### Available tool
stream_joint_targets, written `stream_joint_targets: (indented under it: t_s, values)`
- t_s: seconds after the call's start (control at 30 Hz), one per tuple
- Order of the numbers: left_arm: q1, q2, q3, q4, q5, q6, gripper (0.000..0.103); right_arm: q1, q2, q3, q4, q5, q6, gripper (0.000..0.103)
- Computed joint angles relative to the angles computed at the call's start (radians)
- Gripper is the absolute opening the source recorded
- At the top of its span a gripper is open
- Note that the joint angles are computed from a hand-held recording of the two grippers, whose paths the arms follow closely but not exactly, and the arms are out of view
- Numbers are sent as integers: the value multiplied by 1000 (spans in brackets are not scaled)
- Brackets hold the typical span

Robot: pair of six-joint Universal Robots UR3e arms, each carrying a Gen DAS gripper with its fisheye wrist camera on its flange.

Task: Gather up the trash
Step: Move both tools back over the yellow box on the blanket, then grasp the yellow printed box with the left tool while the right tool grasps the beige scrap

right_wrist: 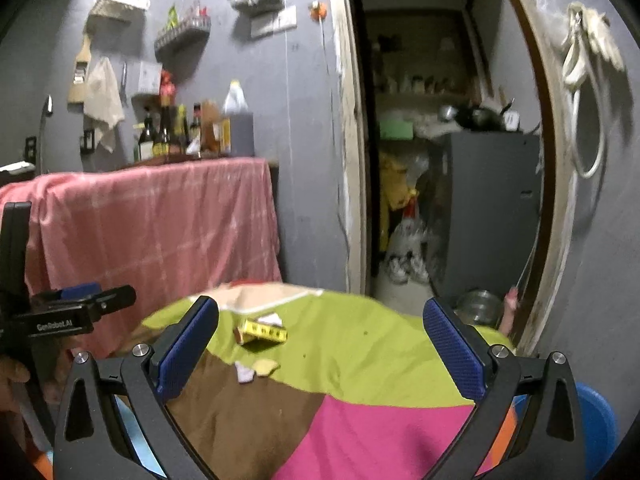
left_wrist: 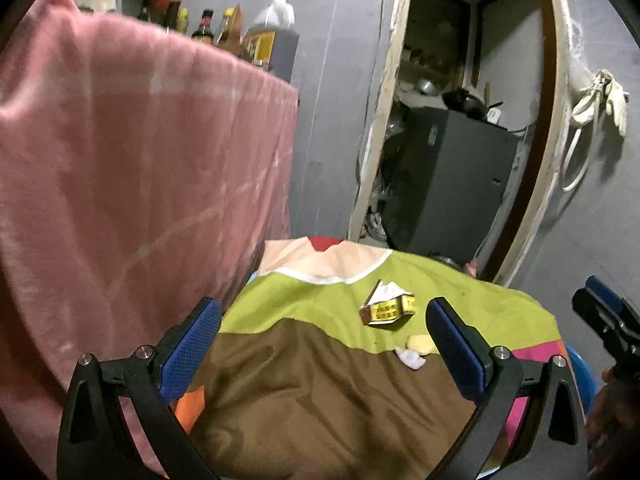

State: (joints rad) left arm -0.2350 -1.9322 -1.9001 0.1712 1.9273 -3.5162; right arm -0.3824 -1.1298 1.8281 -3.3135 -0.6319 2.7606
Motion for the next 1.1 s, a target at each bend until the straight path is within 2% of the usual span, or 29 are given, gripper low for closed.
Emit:
stream_joint_targets:
  t_s: [0.07,0.13,0.17,0.2,0.27,0.33,0.37,0.4,0.47,0.67,0.77,0.97,1.1]
  values:
    - [21,-26,28,-23,-27,5,100,34,25,-56,100,-35,-53,100]
    - [38,-53,62,-48,-52,16,99,62,51,-108,186,-62,-98,93]
    - [49,-68,82,-65,-73,20,94,76,64,-137,238,-76,-121,86]
    - [61,-79,100,-83,-99,23,90,88,77,-162,274,-88,-136,84]
    - [92,-102,148,-144,-169,33,74,120,118,-244,408,-117,-187,81]
    - [121,-127,204,-212,-228,48,61,151,162,-336,547,-159,-232,71]
    - [132,-141,234,-247,-252,55,58,165,185,-388,627,-175,-256,64]
    - [141,-150,252,-268,-274,61,57,175,201,-424,676,-186,-267,59]
    - [156,-173,292,-310,-316,76,55,199,237,-507,796,-220,-302,56]
    - [177,-200,321,-336,-336,60,54,259,322,-685,970,-287,-355,51]
    - [189,-191,309,-338,-345,51,54,291,360,-762,1035,-329,-371,44]
    - [207,-200,317,-355,-376,44,54,332,413,-864,1096,-361,-393,44]
    - [217,-200,316,-357,-391,36,54,335,422,-890,1152,-338,-421,43]
